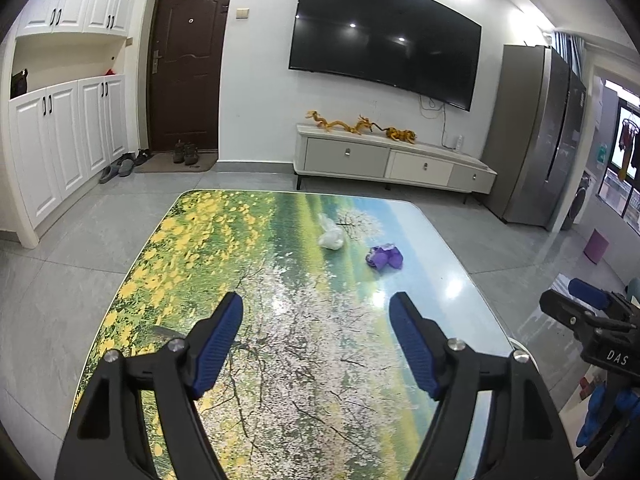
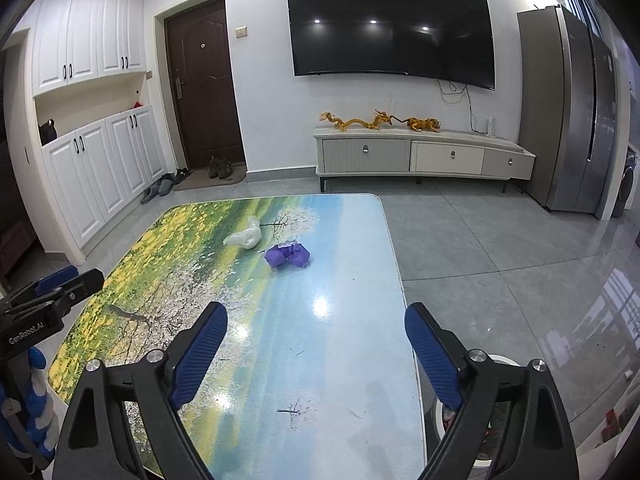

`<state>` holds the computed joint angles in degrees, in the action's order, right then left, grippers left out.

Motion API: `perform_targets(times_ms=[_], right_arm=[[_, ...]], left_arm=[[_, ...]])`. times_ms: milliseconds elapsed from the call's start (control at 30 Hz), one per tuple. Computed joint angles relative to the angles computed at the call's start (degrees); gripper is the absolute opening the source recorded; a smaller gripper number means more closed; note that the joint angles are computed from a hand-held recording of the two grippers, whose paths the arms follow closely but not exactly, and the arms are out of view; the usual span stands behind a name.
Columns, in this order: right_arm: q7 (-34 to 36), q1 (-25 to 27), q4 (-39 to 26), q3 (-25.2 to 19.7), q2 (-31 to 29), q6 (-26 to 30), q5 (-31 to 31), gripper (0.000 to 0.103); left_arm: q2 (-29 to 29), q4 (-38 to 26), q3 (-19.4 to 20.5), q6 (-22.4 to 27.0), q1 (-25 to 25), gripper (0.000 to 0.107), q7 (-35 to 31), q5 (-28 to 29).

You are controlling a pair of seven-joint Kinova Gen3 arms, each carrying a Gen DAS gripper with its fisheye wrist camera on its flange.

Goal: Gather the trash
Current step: 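Move both tools back over the table toward the remaining trash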

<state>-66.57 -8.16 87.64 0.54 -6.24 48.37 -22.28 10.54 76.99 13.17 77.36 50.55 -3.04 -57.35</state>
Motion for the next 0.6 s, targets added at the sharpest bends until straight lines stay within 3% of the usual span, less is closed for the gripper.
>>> perform_targets(times_ms=[333,600], right_arm=[[-3.3,-1.8,-1.1,-2.5,1.3,0.2,4.5,0.094],[-4.1,-2.6,-3.1,-3.6,5.0,1.4,5.7,0.094]], left_arm=[[-2.5,4.9,0.5,-3.6,-3.6,0.075,2.4,2.1],[-3.0,8.0,0.0,-8.3,-8.7,0.075,0.9,7.5]])
